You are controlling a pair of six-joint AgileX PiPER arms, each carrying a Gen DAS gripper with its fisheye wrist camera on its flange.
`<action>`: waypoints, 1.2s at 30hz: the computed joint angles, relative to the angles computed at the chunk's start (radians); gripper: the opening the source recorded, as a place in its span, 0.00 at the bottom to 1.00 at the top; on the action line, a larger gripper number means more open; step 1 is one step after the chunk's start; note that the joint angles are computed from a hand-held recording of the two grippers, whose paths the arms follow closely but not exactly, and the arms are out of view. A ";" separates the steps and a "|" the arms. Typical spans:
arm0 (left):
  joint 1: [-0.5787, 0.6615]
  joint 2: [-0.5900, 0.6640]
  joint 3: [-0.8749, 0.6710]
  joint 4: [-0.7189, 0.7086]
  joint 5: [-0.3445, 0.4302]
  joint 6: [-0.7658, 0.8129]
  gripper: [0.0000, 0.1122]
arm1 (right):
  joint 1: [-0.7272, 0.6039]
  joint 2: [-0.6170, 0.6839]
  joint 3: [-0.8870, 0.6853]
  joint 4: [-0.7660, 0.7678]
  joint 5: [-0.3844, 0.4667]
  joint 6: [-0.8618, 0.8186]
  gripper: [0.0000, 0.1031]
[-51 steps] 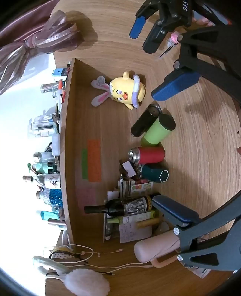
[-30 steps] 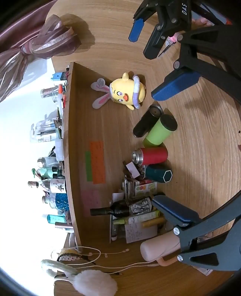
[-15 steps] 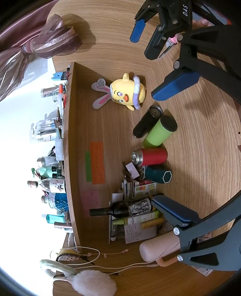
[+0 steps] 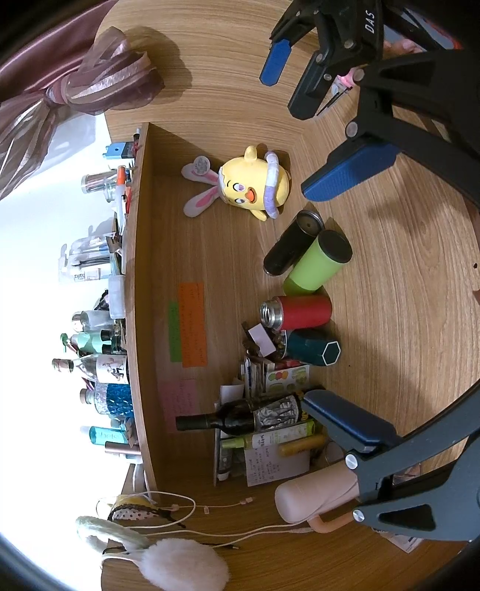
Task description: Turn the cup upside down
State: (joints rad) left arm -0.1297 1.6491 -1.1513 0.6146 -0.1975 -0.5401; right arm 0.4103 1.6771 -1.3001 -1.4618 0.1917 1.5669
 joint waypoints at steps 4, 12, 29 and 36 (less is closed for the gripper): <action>0.002 0.000 -0.002 0.010 0.002 -0.009 0.92 | 0.000 -0.001 0.001 0.005 0.001 -0.006 1.00; 0.003 0.000 -0.002 0.014 0.001 -0.013 0.92 | 0.001 -0.001 0.003 -0.012 0.000 0.013 1.00; 0.008 -0.010 0.008 0.026 -0.003 -0.026 0.92 | -0.002 0.005 -0.003 0.002 -0.003 -0.004 1.00; 0.008 0.015 -0.026 0.177 0.010 -0.180 0.92 | 0.004 0.005 -0.001 0.003 0.008 0.002 1.00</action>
State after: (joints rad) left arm -0.1218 1.6642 -1.1770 0.7914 -0.1870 -0.7201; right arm 0.4140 1.6825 -1.3015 -1.4589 0.1993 1.5692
